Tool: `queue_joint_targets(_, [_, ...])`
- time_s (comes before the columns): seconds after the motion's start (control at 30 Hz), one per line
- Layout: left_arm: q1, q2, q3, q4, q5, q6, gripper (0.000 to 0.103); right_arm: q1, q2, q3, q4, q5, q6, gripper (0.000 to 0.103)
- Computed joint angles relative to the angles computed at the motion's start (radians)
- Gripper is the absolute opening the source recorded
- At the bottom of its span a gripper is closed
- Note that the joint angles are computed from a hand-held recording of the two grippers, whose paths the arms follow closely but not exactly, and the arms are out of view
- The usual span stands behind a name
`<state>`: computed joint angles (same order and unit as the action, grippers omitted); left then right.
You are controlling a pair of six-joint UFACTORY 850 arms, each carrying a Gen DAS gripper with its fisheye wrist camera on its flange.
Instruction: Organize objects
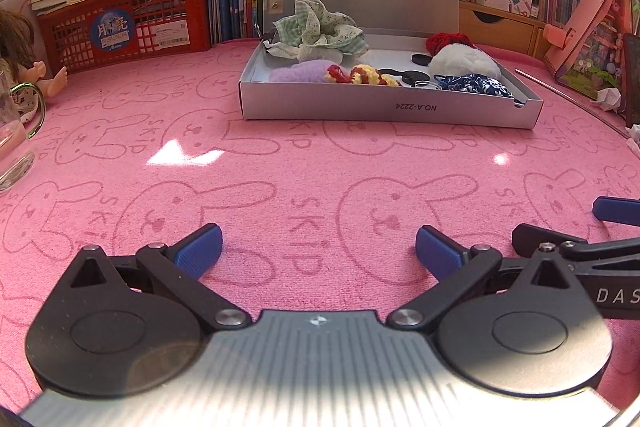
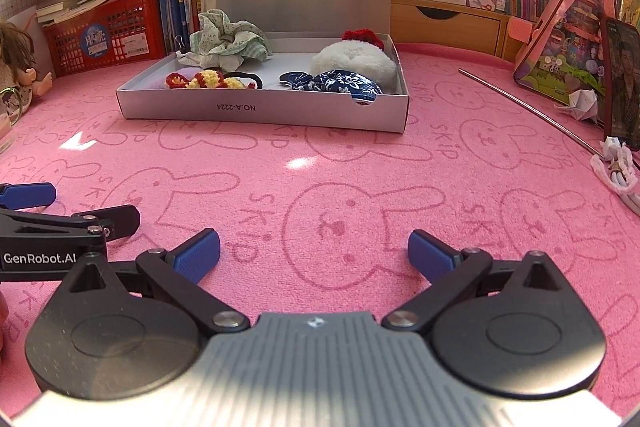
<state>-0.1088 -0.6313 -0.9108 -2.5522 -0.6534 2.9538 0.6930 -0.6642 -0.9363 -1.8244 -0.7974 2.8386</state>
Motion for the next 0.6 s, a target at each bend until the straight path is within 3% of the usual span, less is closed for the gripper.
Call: queue_joint_targets(0.6, [0.001,-0.001,0.001,-0.009,-0.002,0.005,0.103,-0.001,-0.003,-0.002,0.002,0.000,-0.005,0.103])
